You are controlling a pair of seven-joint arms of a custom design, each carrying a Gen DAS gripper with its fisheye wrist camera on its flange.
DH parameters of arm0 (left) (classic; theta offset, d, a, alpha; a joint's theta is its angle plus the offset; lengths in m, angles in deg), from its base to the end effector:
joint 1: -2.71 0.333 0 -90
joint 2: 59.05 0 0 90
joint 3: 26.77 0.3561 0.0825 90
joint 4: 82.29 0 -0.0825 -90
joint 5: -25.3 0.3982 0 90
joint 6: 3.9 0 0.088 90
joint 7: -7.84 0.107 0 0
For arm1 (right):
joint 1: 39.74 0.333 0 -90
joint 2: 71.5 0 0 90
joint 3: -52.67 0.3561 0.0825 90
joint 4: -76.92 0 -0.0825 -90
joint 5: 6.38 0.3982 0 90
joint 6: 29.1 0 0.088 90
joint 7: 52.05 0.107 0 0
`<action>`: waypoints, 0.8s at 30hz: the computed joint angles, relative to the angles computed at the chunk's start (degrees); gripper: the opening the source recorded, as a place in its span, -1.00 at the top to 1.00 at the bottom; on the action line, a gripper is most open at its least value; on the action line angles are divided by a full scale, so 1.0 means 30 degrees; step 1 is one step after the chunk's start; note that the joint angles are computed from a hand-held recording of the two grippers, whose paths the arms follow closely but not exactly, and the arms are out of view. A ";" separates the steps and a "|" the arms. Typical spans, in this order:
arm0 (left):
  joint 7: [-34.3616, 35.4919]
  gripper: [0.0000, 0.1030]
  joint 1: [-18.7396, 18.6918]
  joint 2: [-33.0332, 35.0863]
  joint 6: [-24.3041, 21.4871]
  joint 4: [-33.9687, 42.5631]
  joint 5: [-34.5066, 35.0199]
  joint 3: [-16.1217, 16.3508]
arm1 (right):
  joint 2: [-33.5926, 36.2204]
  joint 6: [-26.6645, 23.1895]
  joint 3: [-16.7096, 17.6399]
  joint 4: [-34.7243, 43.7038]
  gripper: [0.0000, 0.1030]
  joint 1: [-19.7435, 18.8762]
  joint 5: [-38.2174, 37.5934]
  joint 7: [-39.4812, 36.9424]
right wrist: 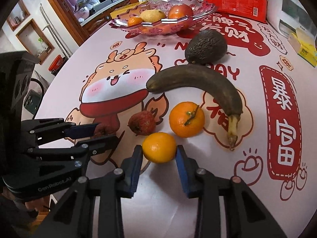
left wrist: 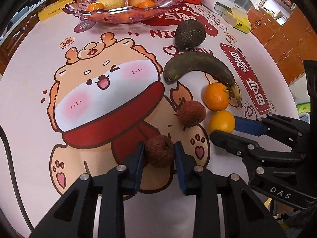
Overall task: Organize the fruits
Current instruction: 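Grasp a lychee with the left tool while the right tool grasps a small yellow mandarin, then lift the lychee and yellow mandarin and carry both over the bowl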
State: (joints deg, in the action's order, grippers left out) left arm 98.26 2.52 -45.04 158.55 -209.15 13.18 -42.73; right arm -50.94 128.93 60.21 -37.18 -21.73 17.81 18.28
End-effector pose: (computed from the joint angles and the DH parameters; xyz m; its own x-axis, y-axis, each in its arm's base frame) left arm 0.5824 -0.1520 0.3386 -0.1128 -0.9741 0.1962 -0.9360 0.0379 -0.3500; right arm 0.6091 0.2652 0.3514 0.4318 -0.8782 -0.2057 -0.8505 -0.3206 -0.4169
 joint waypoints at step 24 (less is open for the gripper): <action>-0.5086 0.47 -0.1402 -0.3830 -0.1415 0.1511 0.6016 0.2398 | -0.2703 0.1420 0.0177 0.0649 0.34 0.0136 0.1067 -0.1463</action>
